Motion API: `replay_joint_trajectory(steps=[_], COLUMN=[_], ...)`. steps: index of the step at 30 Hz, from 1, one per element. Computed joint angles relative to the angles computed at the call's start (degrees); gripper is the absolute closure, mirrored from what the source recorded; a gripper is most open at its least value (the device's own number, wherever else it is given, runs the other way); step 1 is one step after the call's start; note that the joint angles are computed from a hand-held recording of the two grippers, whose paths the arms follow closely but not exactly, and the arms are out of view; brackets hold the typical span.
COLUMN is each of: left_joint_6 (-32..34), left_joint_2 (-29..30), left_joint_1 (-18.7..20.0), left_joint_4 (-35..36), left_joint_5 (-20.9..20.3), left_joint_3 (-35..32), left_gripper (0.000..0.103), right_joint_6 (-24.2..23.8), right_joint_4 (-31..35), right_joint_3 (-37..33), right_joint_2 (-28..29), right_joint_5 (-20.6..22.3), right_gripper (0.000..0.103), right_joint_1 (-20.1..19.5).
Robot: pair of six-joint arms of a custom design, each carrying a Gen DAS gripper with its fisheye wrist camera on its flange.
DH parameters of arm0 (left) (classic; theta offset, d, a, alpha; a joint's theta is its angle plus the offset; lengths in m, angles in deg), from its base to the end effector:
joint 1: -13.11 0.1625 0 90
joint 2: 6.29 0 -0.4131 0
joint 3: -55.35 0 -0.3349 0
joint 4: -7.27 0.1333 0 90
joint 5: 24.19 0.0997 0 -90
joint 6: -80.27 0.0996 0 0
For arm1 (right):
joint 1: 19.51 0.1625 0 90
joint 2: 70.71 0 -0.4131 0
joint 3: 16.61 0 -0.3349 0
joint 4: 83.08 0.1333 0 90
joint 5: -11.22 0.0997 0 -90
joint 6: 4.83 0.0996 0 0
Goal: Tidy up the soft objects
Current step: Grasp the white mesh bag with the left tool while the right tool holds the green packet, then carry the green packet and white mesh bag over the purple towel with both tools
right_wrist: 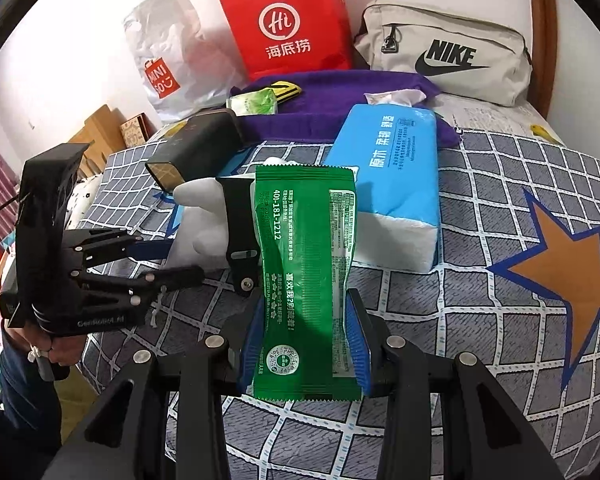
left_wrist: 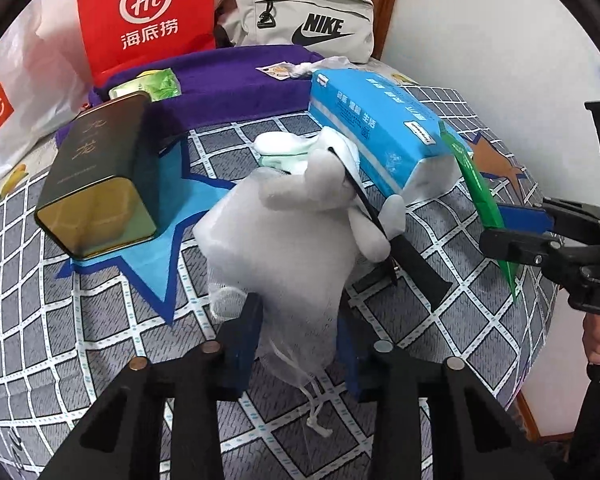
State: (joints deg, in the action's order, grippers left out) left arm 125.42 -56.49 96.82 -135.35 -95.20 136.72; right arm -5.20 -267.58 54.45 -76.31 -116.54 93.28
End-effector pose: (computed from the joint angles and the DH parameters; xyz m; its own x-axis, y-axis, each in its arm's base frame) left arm 0.0904 -0.6923 0.2553 -0.5998 0.6455 -0.4729 0.7475 0.6629 -0.0432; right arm 0.3284 -0.5949 -0.1223 -0.8418 -0.0374 0.5385 -0.3441 0.8058 -0.4820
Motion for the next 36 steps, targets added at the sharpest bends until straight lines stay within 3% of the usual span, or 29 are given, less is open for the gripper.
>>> replay_joint_trajectory(steps=[4, 7, 16, 20, 24, 25, 30, 33, 36], left_joint_6=[0.1, 0.3, -1.3, -1.9, -3.2, -3.4, -3.2, -2.6, -2.7], left_joint_2=[-1.4, -2.7, -5.5, -4.8, -4.3, -4.2, -4.8, -5.6, -6.3], left_joint_1=[0.2, 0.2, 1.0, 1.3, 2.4, 2.4, 2.7, 2.9, 2.8], left_joint_4=[1.0, 0.1, 1.2, 0.8, 3.3, 3.3, 2.8, 2.7, 2.0], left_joint_5=[-1.9, -2.2, -5.1, -1.1, -0.3, 0.4, 0.0, -1.4, -2.0], left_joint_3=[0.3, 1.5, 1.7, 1.5, 0.9, 1.1, 2.5, 3.0, 3.5], left_gripper=[0.086, 0.089, 0.09, 0.09, 0.086, 0.082, 0.081, 0.092, 0.093], right_joint_6=[0.0, 0.1, 0.0, 0.0, -0.1, -0.1, -0.2, -0.2, -0.1], right_joint_4=[0.1, 0.0, -0.5, -0.3, 0.1, 0.3, 0.5, 0.6, 0.7], right_joint_3=[0.1, 0.3, 0.8, 0.7, 0.5, 0.4, 0.1, 0.0, 0.1], right_joint_2=[0.2, 0.2, 0.0, 0.2, 0.3, 0.4, 0.5, 0.6, 0.6], right_joint_5=[0.3, 0.4, 0.6, 0.7, 0.8, 0.8, 0.9, 0.9, 0.9], right_gripper=[0.064, 0.064, 0.064, 0.064, 0.064, 0.064, 0.064, 0.064, 0.064], right_joint_1=[0.2, 0.2, 0.5, 0.7, 0.8, 0.9, 1.0, 1.0, 1.0])
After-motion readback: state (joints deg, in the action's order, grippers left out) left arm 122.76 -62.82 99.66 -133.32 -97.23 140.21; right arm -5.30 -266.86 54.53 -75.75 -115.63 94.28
